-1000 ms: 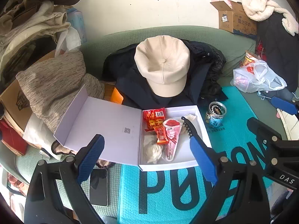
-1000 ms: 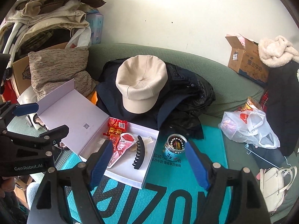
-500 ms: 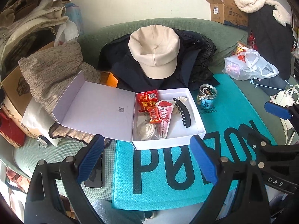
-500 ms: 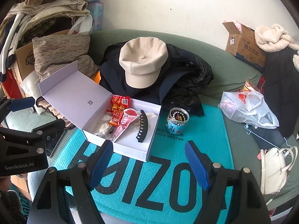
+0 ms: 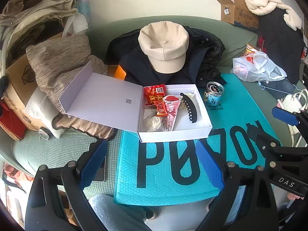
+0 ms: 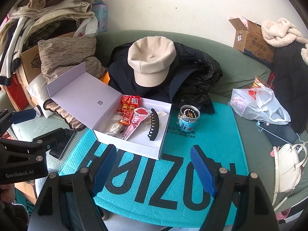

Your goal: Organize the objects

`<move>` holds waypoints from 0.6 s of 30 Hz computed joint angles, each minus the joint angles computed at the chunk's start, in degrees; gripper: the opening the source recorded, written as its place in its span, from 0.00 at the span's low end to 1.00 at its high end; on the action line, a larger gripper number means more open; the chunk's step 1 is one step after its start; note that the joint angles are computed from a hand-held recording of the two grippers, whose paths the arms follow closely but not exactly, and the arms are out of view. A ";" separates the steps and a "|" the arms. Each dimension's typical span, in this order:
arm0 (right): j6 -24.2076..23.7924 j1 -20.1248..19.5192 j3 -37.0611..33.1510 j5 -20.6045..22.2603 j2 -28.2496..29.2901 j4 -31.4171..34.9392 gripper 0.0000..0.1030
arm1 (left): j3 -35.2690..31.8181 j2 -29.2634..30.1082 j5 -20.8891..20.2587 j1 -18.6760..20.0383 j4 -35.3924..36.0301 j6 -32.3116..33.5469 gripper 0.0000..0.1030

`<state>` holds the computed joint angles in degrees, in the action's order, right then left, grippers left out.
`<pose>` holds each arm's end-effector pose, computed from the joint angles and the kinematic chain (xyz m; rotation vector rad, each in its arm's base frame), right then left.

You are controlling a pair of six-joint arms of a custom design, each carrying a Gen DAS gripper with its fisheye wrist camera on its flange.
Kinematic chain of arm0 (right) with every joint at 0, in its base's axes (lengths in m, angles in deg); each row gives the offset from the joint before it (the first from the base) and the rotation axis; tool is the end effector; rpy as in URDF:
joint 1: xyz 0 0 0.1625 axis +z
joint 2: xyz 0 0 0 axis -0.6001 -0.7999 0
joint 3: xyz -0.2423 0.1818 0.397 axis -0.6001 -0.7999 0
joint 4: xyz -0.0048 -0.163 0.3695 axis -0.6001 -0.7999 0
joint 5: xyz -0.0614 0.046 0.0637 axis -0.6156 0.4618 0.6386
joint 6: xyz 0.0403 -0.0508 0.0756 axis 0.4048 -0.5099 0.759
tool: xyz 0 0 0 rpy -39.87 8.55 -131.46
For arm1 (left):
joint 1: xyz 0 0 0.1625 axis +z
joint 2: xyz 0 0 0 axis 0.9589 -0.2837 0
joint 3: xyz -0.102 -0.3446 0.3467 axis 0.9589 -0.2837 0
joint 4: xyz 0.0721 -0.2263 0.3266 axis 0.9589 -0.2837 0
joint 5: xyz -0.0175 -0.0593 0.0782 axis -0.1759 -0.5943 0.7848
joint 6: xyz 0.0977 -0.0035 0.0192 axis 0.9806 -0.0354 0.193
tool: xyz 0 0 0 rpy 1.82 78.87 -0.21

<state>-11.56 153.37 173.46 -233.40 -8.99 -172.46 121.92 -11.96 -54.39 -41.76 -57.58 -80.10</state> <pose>0.2752 -0.4520 0.3143 0.1034 -2.0221 1.0298 -0.4135 -0.5073 0.2198 0.6401 2.2351 -0.7848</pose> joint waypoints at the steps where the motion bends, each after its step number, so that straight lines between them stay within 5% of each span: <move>1: 0.16 0.04 0.08 0.06 -0.03 0.06 0.77 | 0.08 -0.15 0.07 -0.08 0.20 -0.20 0.90; 18: 1.24 0.48 0.05 -0.38 0.00 1.32 0.77 | -0.39 -1.06 1.13 -1.00 6.45 -3.71 0.90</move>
